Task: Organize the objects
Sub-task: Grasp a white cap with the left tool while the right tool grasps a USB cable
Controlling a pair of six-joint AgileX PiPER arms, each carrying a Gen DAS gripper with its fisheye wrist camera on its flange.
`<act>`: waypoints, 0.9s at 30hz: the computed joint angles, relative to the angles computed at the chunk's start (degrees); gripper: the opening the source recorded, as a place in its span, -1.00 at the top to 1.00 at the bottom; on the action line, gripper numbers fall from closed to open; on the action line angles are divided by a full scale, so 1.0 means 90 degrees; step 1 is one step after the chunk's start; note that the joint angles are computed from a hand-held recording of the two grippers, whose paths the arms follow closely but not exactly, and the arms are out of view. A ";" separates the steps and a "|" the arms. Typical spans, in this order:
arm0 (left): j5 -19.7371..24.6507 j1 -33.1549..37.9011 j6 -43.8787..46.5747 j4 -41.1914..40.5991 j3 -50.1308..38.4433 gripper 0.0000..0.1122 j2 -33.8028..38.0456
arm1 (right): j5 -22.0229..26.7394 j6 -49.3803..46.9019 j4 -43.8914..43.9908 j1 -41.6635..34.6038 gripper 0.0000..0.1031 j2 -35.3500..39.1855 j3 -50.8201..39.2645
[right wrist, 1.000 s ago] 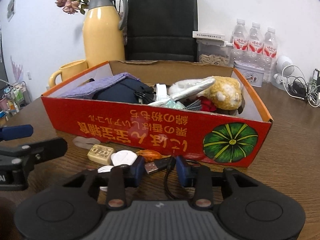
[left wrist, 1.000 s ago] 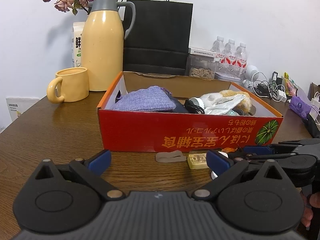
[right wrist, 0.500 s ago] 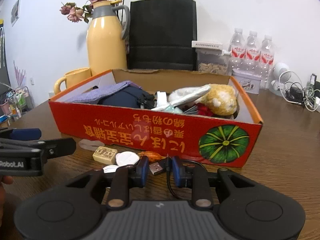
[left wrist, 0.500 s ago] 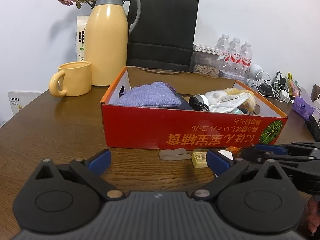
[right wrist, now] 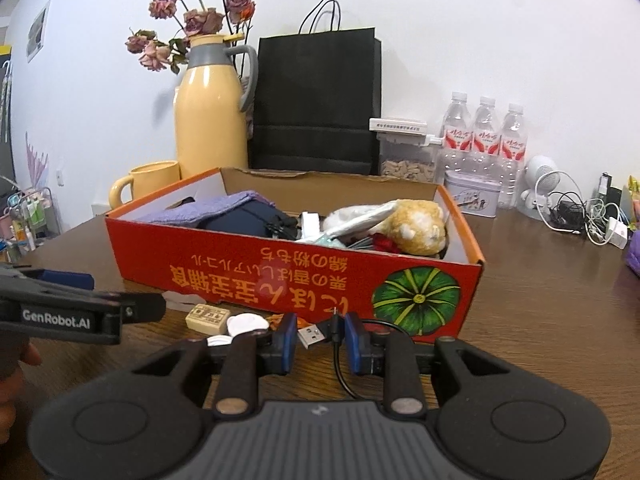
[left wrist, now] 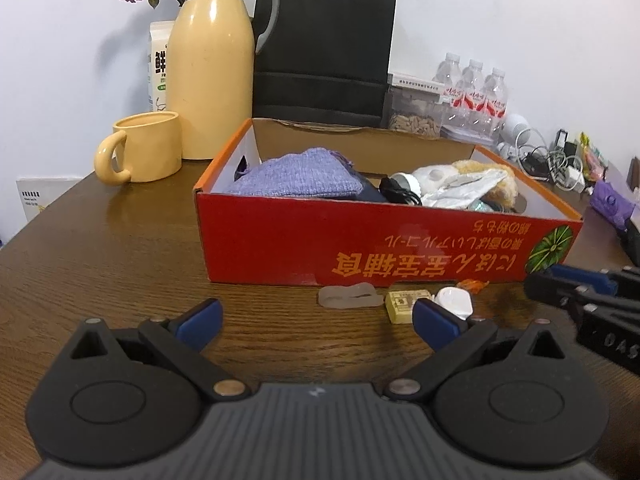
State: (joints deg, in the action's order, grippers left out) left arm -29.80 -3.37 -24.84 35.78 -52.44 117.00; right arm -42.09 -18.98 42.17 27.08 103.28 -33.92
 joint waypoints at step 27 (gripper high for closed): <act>0.0554 -0.1404 0.0878 -0.1296 0.0134 0.47 -0.0079 | -0.0839 0.1088 -0.0753 -0.0286 0.53 -0.0357 0.0755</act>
